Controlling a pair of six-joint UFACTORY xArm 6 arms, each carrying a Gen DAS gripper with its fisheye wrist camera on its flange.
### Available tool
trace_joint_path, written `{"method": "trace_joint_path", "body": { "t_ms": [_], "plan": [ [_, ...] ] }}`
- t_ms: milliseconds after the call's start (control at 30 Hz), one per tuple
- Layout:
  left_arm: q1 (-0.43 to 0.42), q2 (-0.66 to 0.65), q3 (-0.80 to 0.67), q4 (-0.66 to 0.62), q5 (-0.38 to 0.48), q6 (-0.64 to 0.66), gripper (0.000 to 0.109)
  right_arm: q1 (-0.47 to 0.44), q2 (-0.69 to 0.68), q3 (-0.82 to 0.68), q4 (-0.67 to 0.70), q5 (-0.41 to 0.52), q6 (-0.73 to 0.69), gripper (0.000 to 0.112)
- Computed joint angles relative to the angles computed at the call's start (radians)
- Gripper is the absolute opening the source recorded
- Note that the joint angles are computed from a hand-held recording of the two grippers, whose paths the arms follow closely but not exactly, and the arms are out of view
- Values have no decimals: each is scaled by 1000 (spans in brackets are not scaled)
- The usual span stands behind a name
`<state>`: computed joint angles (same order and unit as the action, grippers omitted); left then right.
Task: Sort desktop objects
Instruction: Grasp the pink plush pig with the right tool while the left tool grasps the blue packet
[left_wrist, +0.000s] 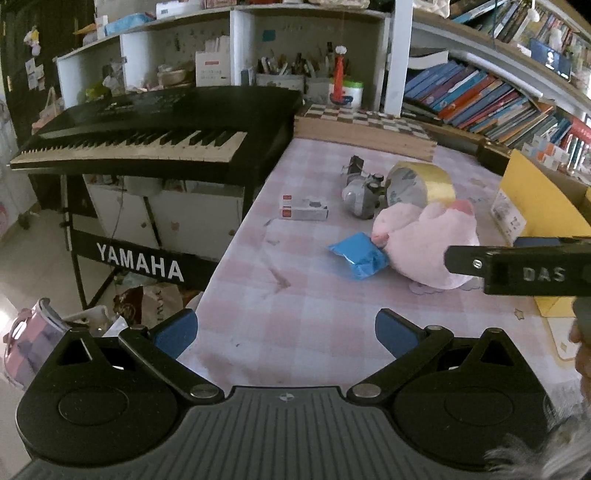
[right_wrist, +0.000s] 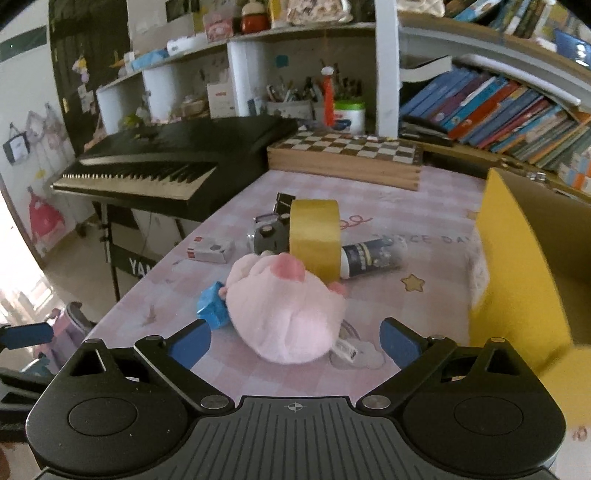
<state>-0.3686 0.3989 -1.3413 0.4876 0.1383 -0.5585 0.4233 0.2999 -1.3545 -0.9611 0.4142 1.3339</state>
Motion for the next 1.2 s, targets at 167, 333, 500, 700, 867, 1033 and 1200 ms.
{"method": "trace_joint_path", "body": {
  "t_ms": [167,333,500,700,867,1033,1200],
  "plan": [
    [-13,47,-63,-45,44,40,103,-32,84,-72,118,-45,-152,99],
    [-21,79,-106,-87,67,75,103,-53,146,-115,298,-96,-335,99],
    [-35,119,-161,-160,77,165,103,-59,156,-121,389,-123,-467,78],
    [-58,202,-279,-250,110,284,100,-80,70,-33,454,-198,-523,71],
    [-78,290,-399,-292,129,358,87,-94,10,3,271,-198,-329,71],
    [-95,379,-529,-340,180,428,69,-98,-5,7,236,-173,-278,71],
    [-102,439,-626,-383,236,443,51,-97,-12,13,223,-159,-241,71]
  ]
}}
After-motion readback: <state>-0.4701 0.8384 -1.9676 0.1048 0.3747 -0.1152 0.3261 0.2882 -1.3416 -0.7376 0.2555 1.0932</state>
